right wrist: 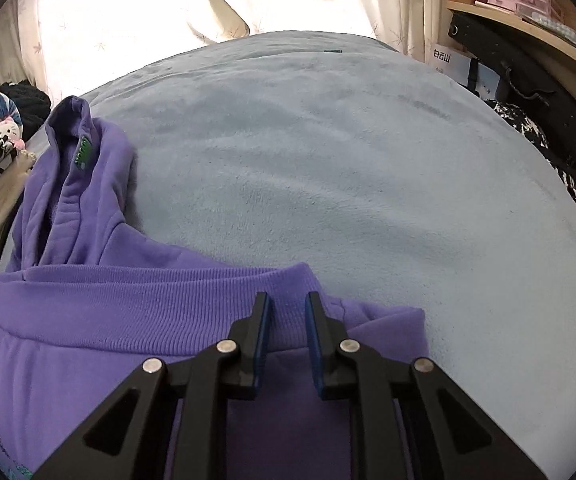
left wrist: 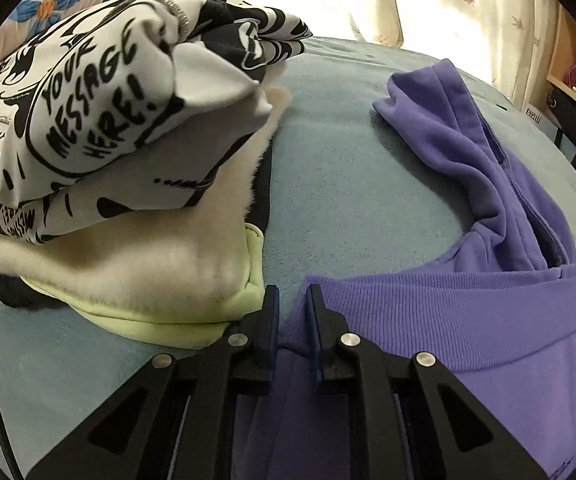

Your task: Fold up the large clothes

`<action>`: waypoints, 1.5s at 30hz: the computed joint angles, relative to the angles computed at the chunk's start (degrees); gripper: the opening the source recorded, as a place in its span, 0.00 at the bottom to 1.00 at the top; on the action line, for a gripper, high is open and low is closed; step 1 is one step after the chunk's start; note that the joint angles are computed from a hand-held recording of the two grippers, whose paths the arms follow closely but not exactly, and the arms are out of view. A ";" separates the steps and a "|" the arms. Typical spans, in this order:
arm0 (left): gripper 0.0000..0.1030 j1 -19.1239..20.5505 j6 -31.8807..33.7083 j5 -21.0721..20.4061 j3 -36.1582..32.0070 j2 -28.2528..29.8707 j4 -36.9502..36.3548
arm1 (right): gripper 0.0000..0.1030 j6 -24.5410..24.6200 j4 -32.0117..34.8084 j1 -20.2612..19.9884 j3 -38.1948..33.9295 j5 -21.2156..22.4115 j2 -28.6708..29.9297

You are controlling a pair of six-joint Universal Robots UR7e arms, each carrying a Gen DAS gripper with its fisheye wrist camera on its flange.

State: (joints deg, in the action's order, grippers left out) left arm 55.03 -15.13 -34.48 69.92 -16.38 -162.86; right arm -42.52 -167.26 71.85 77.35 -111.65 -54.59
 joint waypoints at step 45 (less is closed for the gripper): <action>0.56 -14.29 -21.54 -8.67 0.81 -9.99 44.06 | 0.19 7.59 17.73 10.50 20.56 -4.92 -20.39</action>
State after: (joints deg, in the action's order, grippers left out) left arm 40.74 -36.67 -43.15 70.73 -26.37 -118.80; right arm -34.93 -149.53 82.35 97.91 -116.58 -74.98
